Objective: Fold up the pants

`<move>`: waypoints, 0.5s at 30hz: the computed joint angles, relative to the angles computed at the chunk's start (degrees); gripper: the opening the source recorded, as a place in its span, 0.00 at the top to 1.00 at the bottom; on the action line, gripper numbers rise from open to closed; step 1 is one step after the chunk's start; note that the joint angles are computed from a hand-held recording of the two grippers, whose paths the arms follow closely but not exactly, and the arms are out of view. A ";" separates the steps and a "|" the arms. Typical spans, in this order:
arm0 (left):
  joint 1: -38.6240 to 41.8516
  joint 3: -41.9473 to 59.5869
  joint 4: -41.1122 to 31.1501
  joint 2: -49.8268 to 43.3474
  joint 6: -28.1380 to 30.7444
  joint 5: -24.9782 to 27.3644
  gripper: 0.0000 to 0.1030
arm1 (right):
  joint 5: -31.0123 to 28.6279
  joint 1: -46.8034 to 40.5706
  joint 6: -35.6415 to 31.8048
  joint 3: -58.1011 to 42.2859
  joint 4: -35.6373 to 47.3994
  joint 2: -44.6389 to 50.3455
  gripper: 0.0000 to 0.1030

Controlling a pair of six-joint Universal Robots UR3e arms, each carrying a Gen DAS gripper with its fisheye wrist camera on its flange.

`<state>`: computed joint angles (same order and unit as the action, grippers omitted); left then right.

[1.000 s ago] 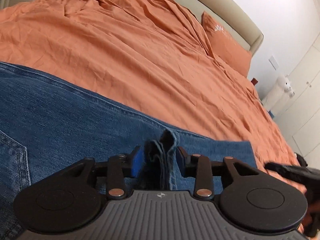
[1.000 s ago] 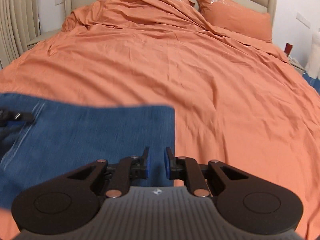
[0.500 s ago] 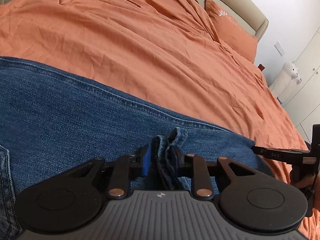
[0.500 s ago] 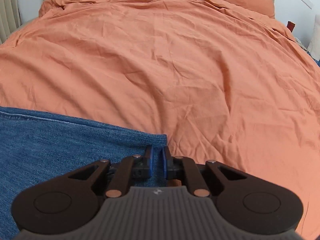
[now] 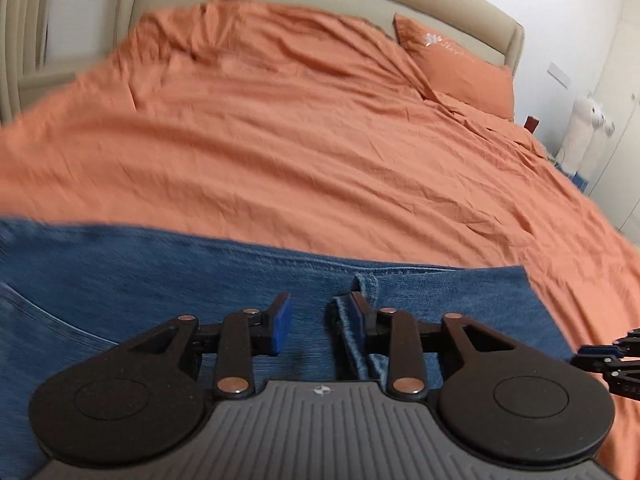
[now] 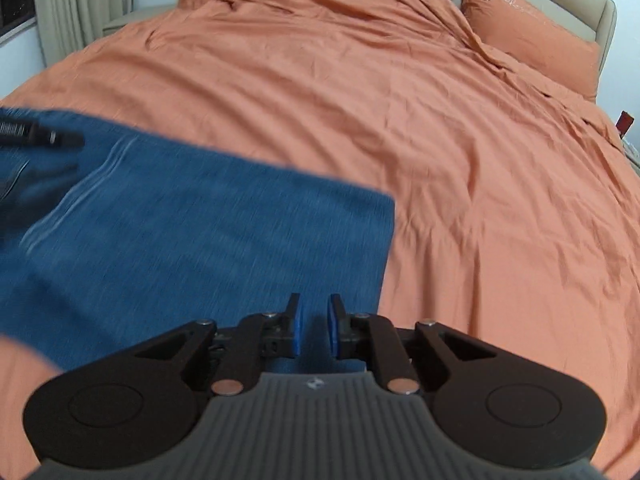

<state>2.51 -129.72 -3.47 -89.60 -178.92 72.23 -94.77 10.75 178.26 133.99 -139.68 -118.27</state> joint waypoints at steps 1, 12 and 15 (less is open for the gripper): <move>0.19 -1.06 -0.43 2.01 0.72 0.43 0.60 | 0.15 0.15 0.95 0.62 1.48 -0.98 0.92; 19.15 -9.58 -16.69 27.54 -0.72 -9.24 0.48 | -7.27 8.32 6.98 -9.42 9.44 12.59 0.92; 28.35 -10.91 -23.55 35.10 -2.40 -11.66 0.44 | -8.20 10.93 5.75 -15.40 12.89 11.94 0.92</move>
